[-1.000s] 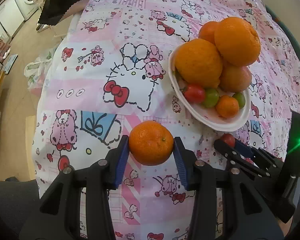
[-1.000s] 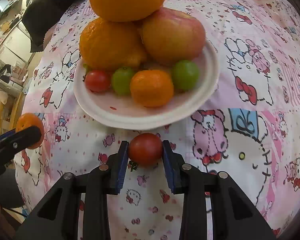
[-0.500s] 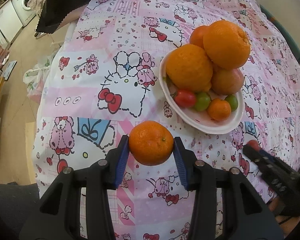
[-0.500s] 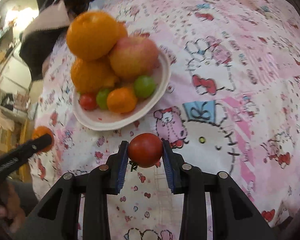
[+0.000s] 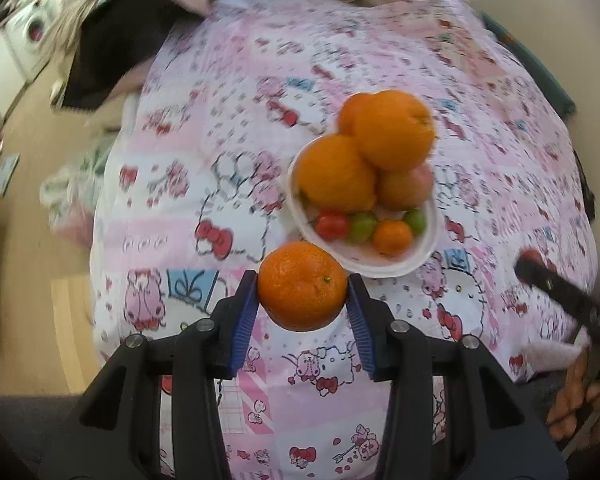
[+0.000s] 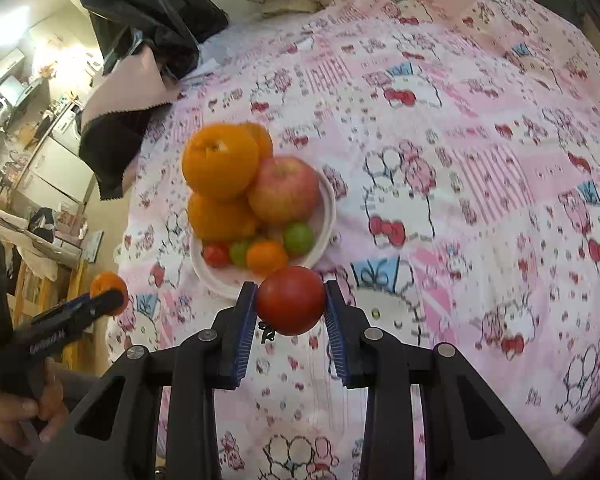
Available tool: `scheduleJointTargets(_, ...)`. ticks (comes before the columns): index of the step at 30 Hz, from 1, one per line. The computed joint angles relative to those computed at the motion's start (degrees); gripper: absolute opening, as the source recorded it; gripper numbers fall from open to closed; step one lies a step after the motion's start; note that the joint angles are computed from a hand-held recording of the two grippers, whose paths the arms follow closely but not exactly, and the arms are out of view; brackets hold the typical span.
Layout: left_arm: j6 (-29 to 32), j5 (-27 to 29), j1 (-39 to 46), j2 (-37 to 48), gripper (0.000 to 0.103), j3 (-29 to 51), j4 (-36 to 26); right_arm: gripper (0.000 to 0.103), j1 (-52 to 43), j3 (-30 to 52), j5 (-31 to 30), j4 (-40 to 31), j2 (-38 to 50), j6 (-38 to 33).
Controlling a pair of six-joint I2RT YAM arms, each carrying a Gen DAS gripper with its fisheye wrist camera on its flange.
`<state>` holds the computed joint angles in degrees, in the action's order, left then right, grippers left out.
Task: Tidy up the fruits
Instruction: 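Carry the mandarin and tomato onto the plate and open both tools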
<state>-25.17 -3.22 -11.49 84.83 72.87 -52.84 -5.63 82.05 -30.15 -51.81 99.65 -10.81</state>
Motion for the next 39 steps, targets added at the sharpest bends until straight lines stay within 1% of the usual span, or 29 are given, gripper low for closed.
scheduleJointTargets(3, 2.7, -1.0, -0.7, 1.1, 0.040, 2.7, -0.3, 0.035, 0.6, 1.7, 0.3, 1.6, 1.6, 1.5)
scheduleJointTargets(5, 4.5, -1.0, -0.5, 2.6, 0.040, 4.4, -0.3, 0.035, 0.9, 3.3, -0.8, 1.7, 3.5, 2.3)
scheduleJointTargets(9, 7.2, -0.4, 0.1, 6.4, 0.040, 6.8, 1.0, 0.035, 2.0, 5.5, -1.7, 2.1, 6.7, 3.1)
scheduleJointTargets(11, 8.4, -1.0, -0.4, 8.3, 0.040, 7.4, 1.8, 0.035, 2.8, 6.4, -1.8, 2.1, 8.2, 3.1)
scheduleJointTargets(14, 9.6, -1.1, -1.2, 10.5, 0.040, 7.1, 4.0, 0.035, 4.0, 8.0, -2.4, 1.1, 11.0, 3.0)
scheduleJointTargets(16, 9.7, -0.1, -1.4, 11.1, 0.040, 6.5, 5.0, 0.035, 4.9, 9.8, -3.2, -1.1, 13.8, 2.6)
scheduleJointTargets(18, 9.7, 0.9, -1.7, 11.7, 0.040, 5.4, 6.8, 0.035, 6.1, 10.4, -2.2, -2.1, 15.7, 2.8)
scheduleJointTargets(22, 11.3, 2.2, -2.7, 13.9, 0.040, 4.7, 9.3, 0.035, 7.7, 10.9, -1.5, -1.8, 18.1, 4.0)
scheduleJointTargets(26, 11.6, 2.7, -3.6, 16.7, 0.040, 5.9, 9.7, 0.035, 8.4, 12.9, -2.7, -0.2, 20.2, 6.3)
scheduleJointTargets(30, 11.2, 1.5, -4.5, 19.4, 0.040, 7.3, 10.5, 0.035, 9.2, 16.3, -5.1, -0.9, 23.1, 7.7)
scheduleJointTargets(39, 13.1, -3.4, -7.0, 23.3, 0.041, 9.3, 10.3, 0.037, 9.3, 21.1, -7.1, -2.4, 27.1, 10.6)
